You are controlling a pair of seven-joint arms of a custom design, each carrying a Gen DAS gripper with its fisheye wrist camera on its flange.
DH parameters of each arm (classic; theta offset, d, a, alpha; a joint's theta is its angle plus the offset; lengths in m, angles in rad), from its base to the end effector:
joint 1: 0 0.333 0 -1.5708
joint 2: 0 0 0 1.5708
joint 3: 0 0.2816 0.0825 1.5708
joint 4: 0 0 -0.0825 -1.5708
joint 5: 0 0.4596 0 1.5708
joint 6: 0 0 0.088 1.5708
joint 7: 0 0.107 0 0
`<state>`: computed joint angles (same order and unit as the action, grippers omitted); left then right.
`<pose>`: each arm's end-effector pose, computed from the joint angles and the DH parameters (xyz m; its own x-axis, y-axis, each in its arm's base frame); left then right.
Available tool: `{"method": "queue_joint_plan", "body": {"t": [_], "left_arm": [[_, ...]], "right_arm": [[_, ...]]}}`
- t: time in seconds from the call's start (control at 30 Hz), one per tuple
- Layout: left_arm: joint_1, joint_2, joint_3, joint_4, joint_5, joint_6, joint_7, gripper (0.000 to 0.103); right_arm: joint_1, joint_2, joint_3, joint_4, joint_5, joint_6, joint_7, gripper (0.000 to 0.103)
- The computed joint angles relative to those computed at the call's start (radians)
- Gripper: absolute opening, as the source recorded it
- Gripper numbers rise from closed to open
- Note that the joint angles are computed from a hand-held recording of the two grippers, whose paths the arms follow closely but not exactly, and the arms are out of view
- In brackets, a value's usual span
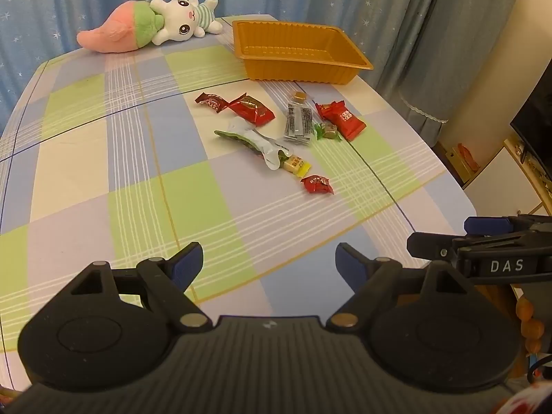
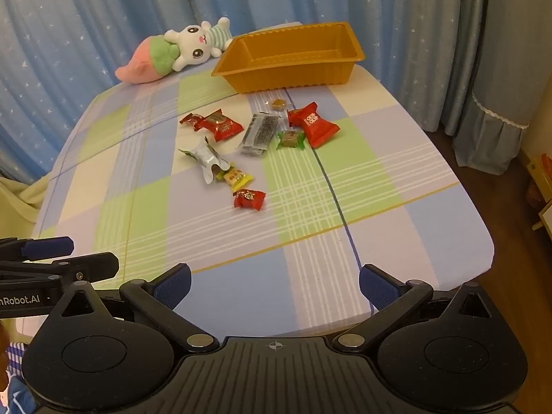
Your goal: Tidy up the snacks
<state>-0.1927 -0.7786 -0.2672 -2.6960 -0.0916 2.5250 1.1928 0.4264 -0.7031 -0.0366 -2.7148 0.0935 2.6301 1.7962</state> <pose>0.4146 -0.1939 0.4648 -0.0393 -0.9929 0.1120 -0.8314 -0.0297 -0.5549 0.4309 0.1761 0.4431 0.1641 -0.9584 -0.2335 -0.8446 -0.0142 -0.5353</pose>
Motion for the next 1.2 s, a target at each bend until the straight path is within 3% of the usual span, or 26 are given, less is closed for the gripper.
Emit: {"method": "queue_joint_plan", "body": {"t": [1.2], "left_arm": [[-0.001,-0.001,0.001,-0.002,0.000,0.004,0.000,0.083]], "right_arm": [[0.006,0.037,0.011,0.022,-0.001,0.017,0.014,0.103]]}}
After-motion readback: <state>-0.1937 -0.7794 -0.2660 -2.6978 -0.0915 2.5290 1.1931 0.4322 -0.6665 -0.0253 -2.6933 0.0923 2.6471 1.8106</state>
